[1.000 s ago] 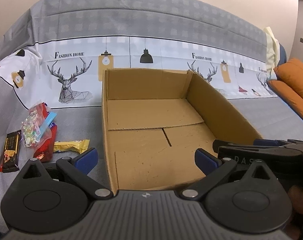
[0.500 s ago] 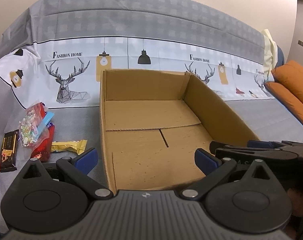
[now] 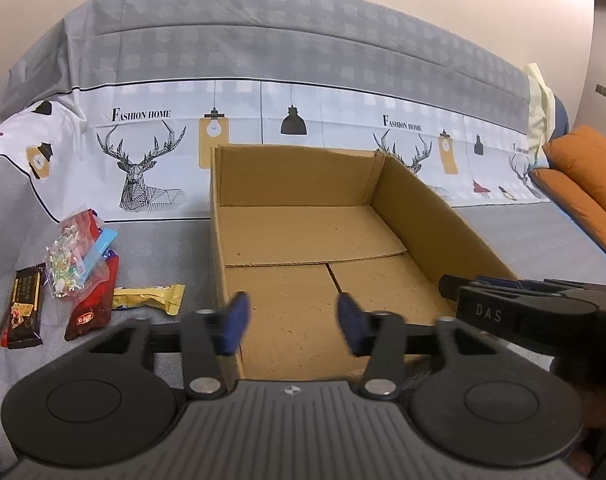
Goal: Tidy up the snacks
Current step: 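Close left tool on black biscuit bar while right tool moves toward red packet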
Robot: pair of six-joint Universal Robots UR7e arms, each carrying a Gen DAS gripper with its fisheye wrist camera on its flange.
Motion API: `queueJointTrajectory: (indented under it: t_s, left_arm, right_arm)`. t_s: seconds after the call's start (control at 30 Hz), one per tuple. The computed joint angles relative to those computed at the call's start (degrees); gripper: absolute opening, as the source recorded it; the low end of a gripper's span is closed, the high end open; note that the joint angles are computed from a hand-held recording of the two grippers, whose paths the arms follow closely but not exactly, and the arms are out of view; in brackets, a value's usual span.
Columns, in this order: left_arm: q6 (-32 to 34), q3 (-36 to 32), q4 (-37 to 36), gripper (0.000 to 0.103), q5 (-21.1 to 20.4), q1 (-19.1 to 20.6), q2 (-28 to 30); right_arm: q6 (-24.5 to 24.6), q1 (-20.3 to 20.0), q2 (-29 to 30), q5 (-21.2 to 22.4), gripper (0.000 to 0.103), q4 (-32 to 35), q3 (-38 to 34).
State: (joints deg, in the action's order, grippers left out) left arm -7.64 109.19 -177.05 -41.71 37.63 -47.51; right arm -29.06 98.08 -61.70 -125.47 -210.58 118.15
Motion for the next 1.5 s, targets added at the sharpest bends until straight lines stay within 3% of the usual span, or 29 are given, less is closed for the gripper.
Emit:
queueJointTrajectory:
  t_s: [0.07, 0.17, 0.2, 0.33, 0.37, 0.47, 0.5, 0.77, 0.9, 1.07, 1.17, 1.27, 1.37, 1.5]
  left_arm:
    - [1.1, 0.5, -0.8, 0.026, -0.3, -0.1, -0.4]
    - [3.1, 1.4, -2.4, 0.015, -0.8, -0.3, -1.1]
    - [4.1, 1.7, -3.2, 0.013, -1.0, -0.5, -1.3]
    - [8.0, 3.5, -6.2, 0.006, -2.4, -1.0, -2.8]
    - [9.1, 4.0, -6.9, 0.006, -2.9, -1.1, -3.2]
    - [11.1, 5.6, -7.8, 0.006, -6.2, -1.3, -5.7]
    - [12.3, 6.0, -8.0, 0.006, -7.0, -1.4, -6.6]
    - [28.1, 9.8, -15.6, 0.006, -8.5, -0.8, -11.7]
    - [31.2, 11.9, -22.0, 0.006, -5.4, 3.0, -12.7]
    - [25.3, 15.0, -31.4, 0.006, 1.5, 7.2, -11.6]
    - [22.7, 13.9, -32.1, 0.006, 6.2, 8.0, -10.8]
    - [21.8, 12.5, -30.9, 0.006, 5.0, 9.2, -11.6]
    - [17.9, 11.7, -27.5, 0.006, 5.1, 10.4, -11.9]
    - [17.4, 10.3, -26.4, 0.007, 6.6, 11.4, -11.0]
  right_arm:
    - [0.6, 0.2, -0.1, 0.1, 0.035, 0.5, 0.1]
    - [0.8, 0.4, -0.3, 1.6, 0.039, 0.8, 0.3]
    - [1.1, 0.4, -0.4, 2.3, 0.045, 1.0, 0.5]
    - [1.3, 0.9, -0.2, 3.9, 0.046, 0.7, 0.6]
    - [1.0, 1.1, 0.0, 3.9, 0.044, 0.4, 0.5]
    - [-0.9, 1.8, 1.1, 4.1, 0.021, -1.0, 0.0]
    - [-1.5, 2.0, 1.6, 4.1, 0.019, -1.4, -0.3]
    - [-1.0, 3.8, 3.9, 7.5, 0.026, -0.5, -1.6]
    - [-3.5, 5.1, 5.9, 9.9, 0.017, -1.3, -1.9]
    - [-8.6, 7.3, 9.4, 11.6, 0.016, -0.4, -2.9]
    - [-12.3, 8.7, 12.5, 11.6, 0.016, 0.4, -4.3]
    - [-16.3, 10.1, 16.8, 9.5, 0.017, 0.5, -7.3]
    - [-14.4, 10.4, 19.3, 9.8, 0.028, 4.4, -10.0]
    - [-9.6, 10.0, 22.6, 11.6, 0.039, 9.9, -14.7]
